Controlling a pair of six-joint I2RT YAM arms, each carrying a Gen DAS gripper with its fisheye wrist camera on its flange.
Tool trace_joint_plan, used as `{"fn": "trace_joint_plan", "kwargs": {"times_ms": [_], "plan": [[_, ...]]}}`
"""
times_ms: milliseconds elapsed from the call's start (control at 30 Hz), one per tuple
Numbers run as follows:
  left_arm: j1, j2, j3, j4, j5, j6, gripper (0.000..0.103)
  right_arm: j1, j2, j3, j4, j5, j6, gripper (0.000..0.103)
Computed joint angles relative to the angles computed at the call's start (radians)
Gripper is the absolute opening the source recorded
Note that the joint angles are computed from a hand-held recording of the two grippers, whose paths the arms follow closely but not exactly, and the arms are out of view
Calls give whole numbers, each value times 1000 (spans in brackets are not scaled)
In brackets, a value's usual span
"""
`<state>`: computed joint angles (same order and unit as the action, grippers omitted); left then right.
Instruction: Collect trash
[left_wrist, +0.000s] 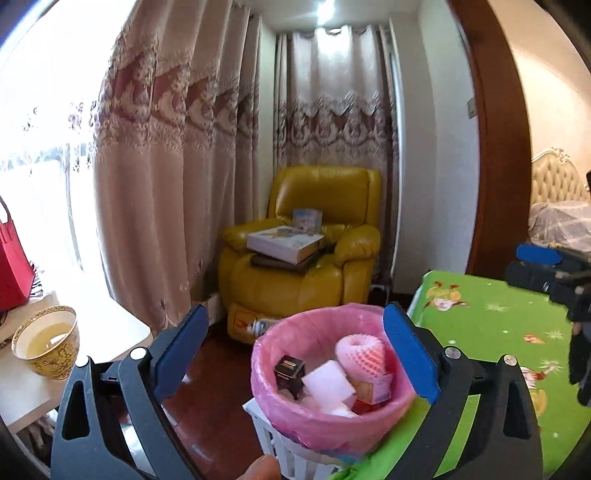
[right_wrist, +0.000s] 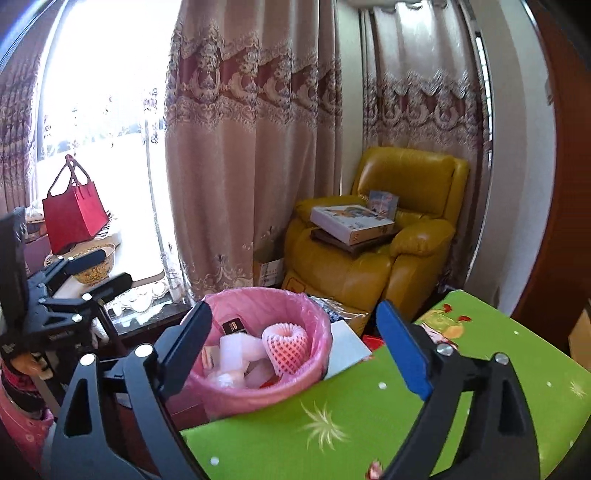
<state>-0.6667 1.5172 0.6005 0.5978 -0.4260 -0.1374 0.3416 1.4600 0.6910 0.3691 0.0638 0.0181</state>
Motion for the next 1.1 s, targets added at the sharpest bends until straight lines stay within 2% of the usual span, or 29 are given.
{"fn": "trace_joint_plan", "kwargs": {"times_ms": [33, 100, 267, 400, 633, 767, 1100], "plan": [[-13, -22, -17, -8, -8, -10, 90, 9, -28, -40, 20, 8, 6, 98], [-42, -58, -50, -36, -41, -48, 90, 33, -70, -116, 60, 40, 27, 98], [-143, -65, -126, -47, -194, -140, 90, 81, -118, -282, 145, 97, 103, 98], [-201, -67, -184, -41, -208, -168, 90, 125, -108, -370, 225, 158, 113, 98], [-292, -47, -214, -24, -246, -171, 90, 195, -79, -405, 301, 248, 124, 98], [-318, -33, -205, -15, -272, -159, 90, 214, -61, -401, 306, 265, 118, 98], [-314, -25, -199, -13, -246, -177, 90, 221, -36, -400, 321, 262, 116, 98]]}}
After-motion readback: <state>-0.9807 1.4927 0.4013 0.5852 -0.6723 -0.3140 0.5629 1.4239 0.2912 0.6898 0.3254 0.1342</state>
